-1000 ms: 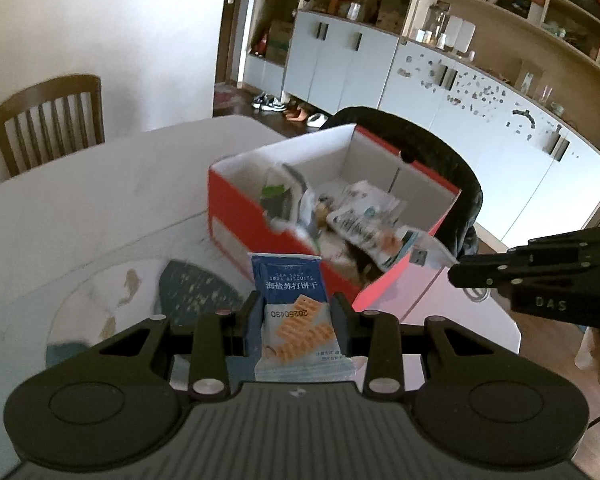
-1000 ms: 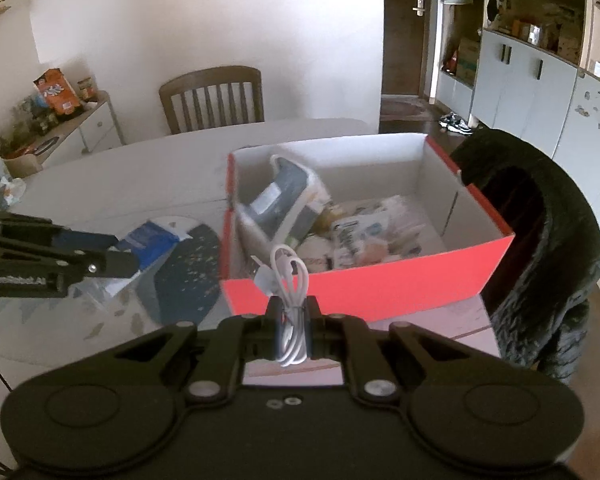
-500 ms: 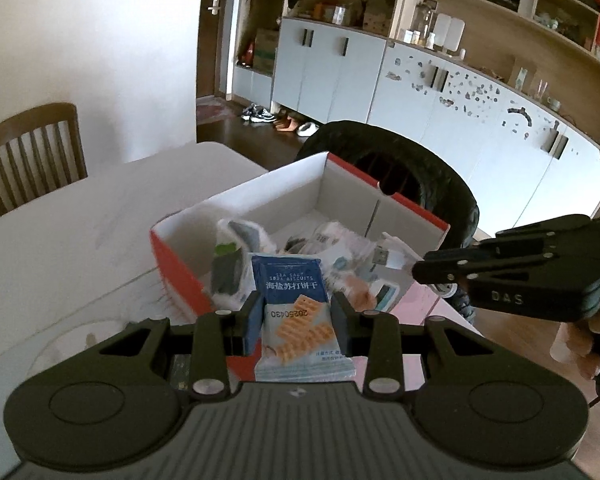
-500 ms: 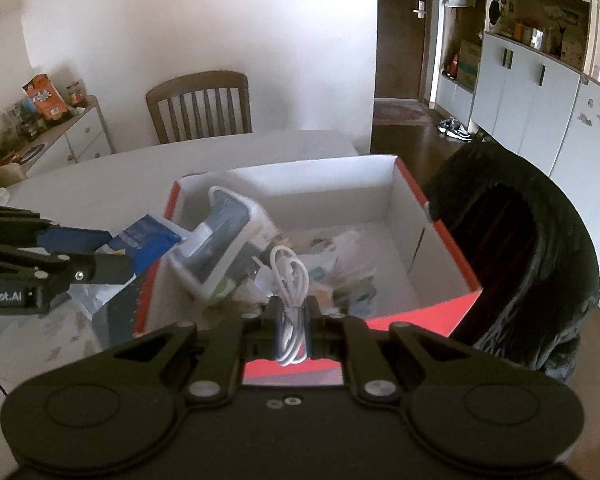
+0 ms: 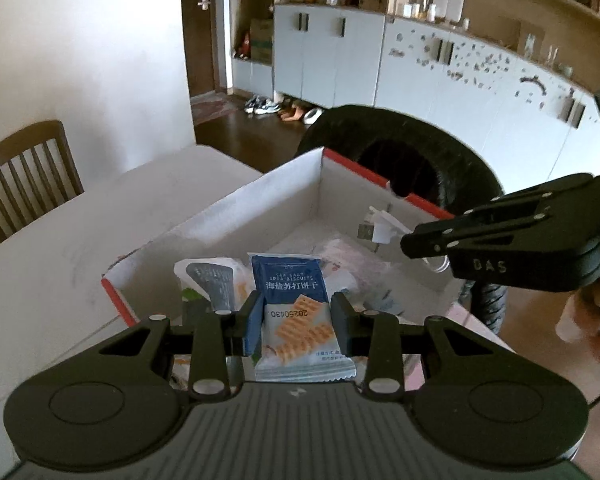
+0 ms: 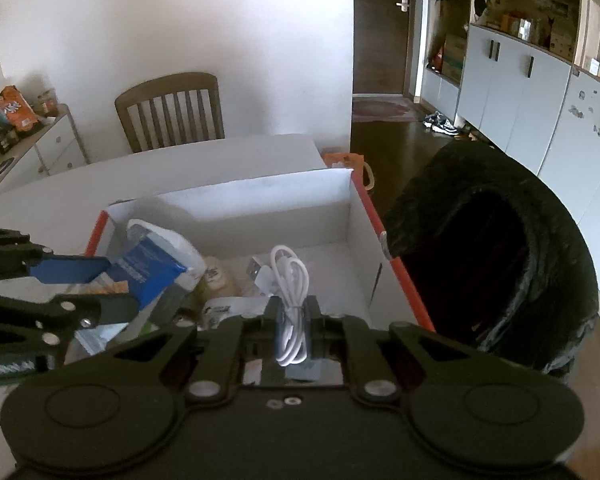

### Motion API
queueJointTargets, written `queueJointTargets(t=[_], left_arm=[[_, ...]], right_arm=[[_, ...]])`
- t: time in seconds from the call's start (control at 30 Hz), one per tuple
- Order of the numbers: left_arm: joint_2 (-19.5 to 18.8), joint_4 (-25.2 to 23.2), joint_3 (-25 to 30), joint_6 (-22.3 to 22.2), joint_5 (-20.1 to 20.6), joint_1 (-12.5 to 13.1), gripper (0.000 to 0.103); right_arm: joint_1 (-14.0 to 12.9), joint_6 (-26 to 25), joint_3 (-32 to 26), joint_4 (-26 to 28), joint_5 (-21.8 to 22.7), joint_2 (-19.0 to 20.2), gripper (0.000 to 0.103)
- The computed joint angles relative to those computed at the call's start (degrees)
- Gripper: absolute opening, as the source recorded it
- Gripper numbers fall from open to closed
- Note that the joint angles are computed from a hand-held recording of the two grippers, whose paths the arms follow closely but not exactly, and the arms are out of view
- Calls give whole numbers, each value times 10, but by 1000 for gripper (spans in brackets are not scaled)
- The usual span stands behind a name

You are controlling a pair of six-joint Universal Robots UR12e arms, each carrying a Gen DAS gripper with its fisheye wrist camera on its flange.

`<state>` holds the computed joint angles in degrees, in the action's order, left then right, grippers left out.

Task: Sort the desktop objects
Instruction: 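Carry the biscuit packet and USB cable with both tools into the shoebox, then open the left tool to drop the biscuit packet while the right tool releases the cable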

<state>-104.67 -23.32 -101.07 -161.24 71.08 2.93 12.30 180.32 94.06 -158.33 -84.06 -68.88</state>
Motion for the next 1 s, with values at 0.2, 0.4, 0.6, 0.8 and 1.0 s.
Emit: queueJointTargets(t=[0.2, 0.4, 0.6, 0.8, 1.0], left_arm=[[-21, 3, 12, 0, 18, -10, 35], [-32, -10, 19, -4, 36, -14, 35], [-36, -41, 23, 6, 32, -15, 35], [-40, -70, 31, 0, 34, -15, 35], [-44, -112, 47, 4, 23, -12, 36]], right_arm=[[0, -15, -14, 5, 20, 17, 10], [1, -33, -24, 35, 42, 26, 10], [-1, -34, -24, 57, 52, 27, 10], [-3, -34, -26, 68, 61, 27, 10], [-2, -36, -23, 67, 56, 24, 18]])
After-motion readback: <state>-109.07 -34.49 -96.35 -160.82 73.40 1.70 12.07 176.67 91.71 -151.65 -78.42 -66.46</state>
